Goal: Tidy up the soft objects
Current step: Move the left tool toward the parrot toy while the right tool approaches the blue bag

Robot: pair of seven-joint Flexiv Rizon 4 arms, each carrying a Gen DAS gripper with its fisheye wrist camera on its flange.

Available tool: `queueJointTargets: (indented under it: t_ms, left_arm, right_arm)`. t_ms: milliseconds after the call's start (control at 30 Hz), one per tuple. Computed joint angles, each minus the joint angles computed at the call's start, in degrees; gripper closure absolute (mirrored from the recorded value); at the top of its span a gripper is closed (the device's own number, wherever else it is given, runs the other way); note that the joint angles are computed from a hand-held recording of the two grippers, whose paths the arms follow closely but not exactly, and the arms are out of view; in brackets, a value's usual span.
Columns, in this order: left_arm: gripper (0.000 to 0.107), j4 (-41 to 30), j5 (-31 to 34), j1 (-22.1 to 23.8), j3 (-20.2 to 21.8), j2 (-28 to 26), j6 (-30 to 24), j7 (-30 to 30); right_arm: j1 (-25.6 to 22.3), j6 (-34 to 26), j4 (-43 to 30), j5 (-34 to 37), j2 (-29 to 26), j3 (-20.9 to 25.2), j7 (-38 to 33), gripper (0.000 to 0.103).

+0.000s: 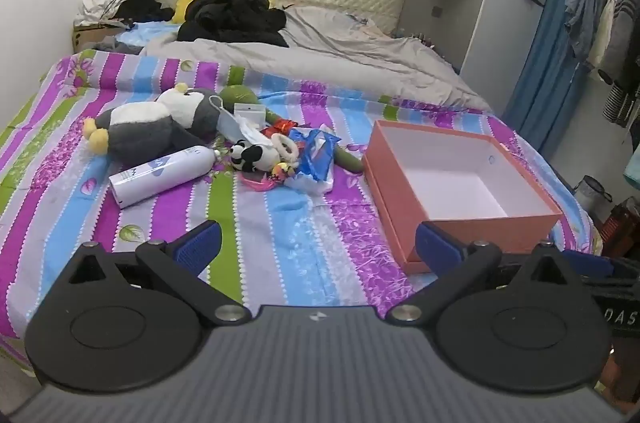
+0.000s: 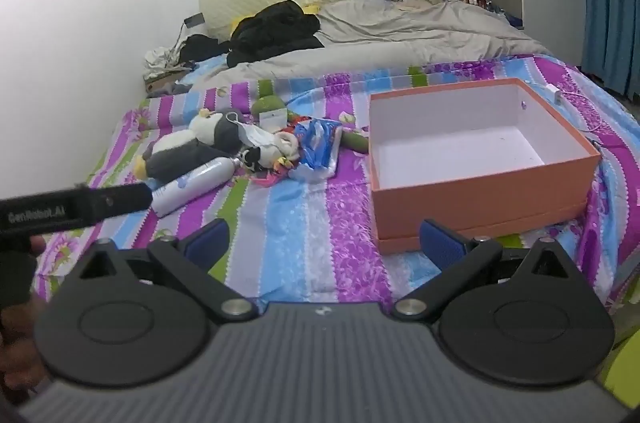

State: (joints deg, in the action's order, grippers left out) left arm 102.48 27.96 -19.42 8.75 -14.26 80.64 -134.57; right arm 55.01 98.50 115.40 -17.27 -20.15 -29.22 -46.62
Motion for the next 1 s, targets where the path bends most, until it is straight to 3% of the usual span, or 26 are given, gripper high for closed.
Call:
queueJointTargets:
  t_ms: [233,533,600,700,1000]
  left_arm:
    - [0.004,-0.1,0.0,-0.2,-0.7,-0.1,-0.4,0.7]
    - [0.004,0.7,-0.5,-0.1,-0.6,0.1,-1.4,1.5]
    - [0.004,0.7,1.1,-0.5,0.2,0.3,-0.9,0.0]
    - [0.004,0.8,1.6,-0.1,0.3,0.3,0.1,-1.1]
    - [0.004,0.7,-0.4,0.4,-0.3,-0.9,0.2,1.3]
  right_arm:
    - [2.6,0.5,0.6,1.3,-0.4,-3.4,0.1,0.0]
    - [1.0,0.1,0.1,2.0,-1.0,-1.1,-0.4,0.0]
    - [1.8,0.1,0.3,2.0,-1.1,-1.9,-0.2,0.0]
    - [5.9,1.5,0.9,2.8,-2.0,-6.7,-1.0,0.0]
    - [3.3,0.7,-0.8,5.3,-2.6,-3.5,-3.3,0.0]
